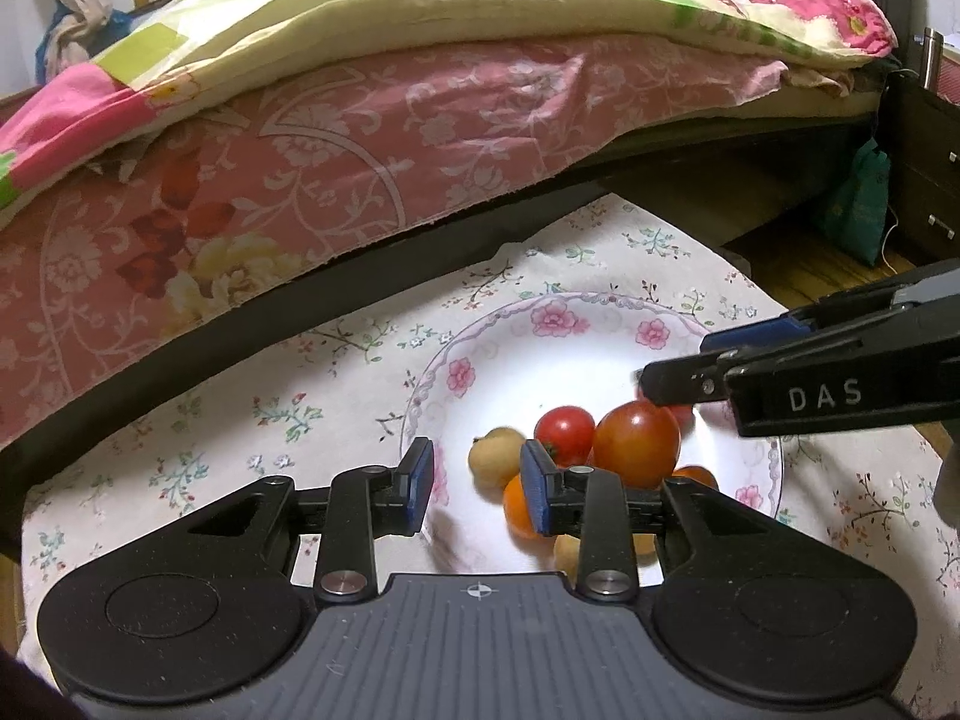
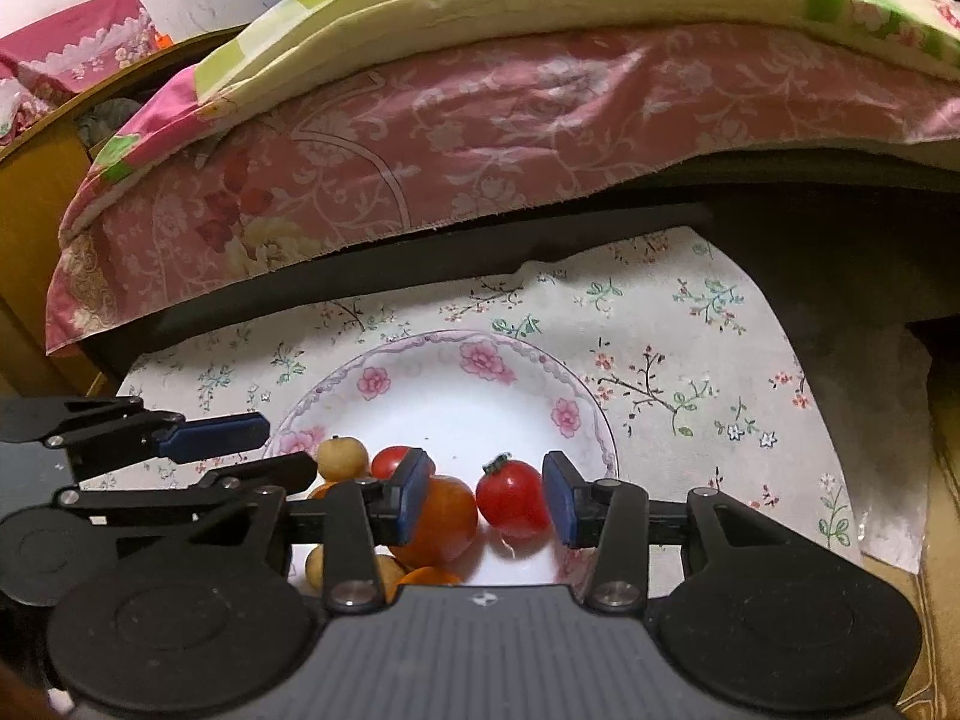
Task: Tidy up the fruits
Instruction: 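Carry the red tomato and tan fruit into the white plate while both tools release them, then withdraw the right tool to a red cherry tomato while the left tool approaches the mandarin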
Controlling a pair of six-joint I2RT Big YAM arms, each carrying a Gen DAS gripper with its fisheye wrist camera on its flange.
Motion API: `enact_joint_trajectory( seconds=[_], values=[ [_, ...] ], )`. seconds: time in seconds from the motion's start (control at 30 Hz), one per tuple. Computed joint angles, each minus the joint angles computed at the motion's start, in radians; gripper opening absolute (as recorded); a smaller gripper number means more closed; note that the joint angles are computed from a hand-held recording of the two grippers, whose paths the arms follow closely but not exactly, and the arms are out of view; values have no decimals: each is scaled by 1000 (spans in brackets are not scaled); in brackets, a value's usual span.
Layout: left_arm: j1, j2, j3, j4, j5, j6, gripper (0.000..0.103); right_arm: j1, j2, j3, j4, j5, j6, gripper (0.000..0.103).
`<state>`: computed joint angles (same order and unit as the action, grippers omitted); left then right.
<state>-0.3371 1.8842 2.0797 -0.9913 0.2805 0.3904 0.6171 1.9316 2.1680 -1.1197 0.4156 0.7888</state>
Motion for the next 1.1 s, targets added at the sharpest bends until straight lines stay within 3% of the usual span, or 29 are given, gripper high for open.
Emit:
enact_joint_trajectory(
  seconds=[0.4, 0.67, 0.8, 0.93, 1.1],
  values=[
    [63, -91, -99, -17, 14, 12, 45, 47, 23, 64, -19, 2, -42, 41],
    [124, -182, -215, -53, 43, 88, 52, 119, 53, 129, -40, -32, -75, 41],
    [154, -197, -230, -73, 73, 105, 52, 156, 88, 174, -66, -69, -111, 41],
    [170, -192, -224, -89, 94, 114, 52, 172, 154, 255, -118, -49, -163, 41],
    [177, -183, -219, -111, 119, 127, 53, 159, 167, 230, -111, -70, -150, 41]
  ],
)
